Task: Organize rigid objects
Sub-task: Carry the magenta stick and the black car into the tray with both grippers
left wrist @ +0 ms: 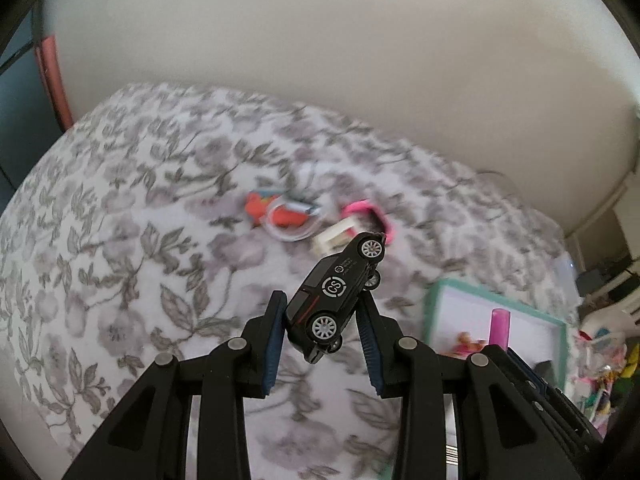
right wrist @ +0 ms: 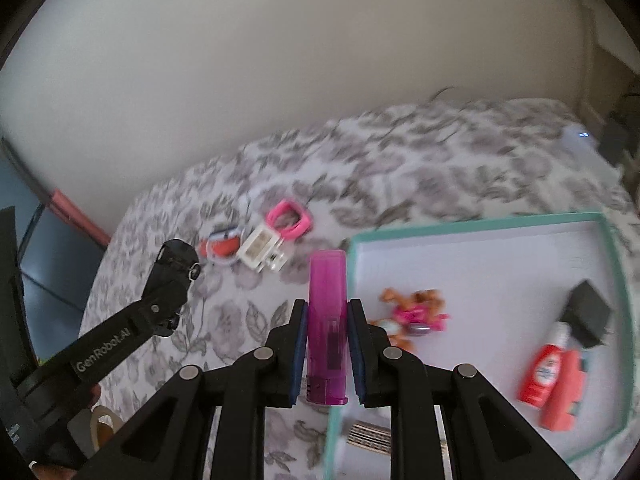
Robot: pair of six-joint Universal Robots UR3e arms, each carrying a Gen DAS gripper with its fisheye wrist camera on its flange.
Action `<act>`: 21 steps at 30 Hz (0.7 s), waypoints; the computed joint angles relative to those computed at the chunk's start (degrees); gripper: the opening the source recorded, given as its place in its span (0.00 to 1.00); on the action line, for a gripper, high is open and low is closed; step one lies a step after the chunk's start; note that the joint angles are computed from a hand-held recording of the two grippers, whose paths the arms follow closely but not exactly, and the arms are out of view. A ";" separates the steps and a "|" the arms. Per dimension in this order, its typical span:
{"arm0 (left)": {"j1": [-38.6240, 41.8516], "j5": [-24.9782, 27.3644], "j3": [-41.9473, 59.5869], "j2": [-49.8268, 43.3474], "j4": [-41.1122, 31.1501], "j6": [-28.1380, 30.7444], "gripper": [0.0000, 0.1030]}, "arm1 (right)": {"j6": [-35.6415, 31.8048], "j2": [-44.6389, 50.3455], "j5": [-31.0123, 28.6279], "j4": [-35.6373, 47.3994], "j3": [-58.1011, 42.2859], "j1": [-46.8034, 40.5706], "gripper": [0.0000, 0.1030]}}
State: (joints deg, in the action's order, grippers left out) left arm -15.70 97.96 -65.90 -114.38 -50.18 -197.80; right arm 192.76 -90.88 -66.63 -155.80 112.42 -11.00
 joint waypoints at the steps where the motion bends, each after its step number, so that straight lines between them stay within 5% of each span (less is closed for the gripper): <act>1: -0.82 0.09 0.75 0.05 -0.35 -0.06 0.36 | -0.24 -2.24 0.53 0.45 1.46 -1.54 0.20; 14: -14.04 3.38 17.33 -8.76 -7.99 -0.81 0.36 | -9.25 -27.72 6.39 15.23 16.01 -26.81 0.20; 21: -18.98 4.06 34.46 -19.74 -17.82 -1.26 0.36 | -12.56 -26.73 4.13 18.08 16.79 -30.92 0.20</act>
State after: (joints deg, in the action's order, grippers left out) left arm -34.69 102.01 -31.45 -134.12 -68.00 -199.06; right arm 180.20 -117.61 -62.50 -137.72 129.21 -41.92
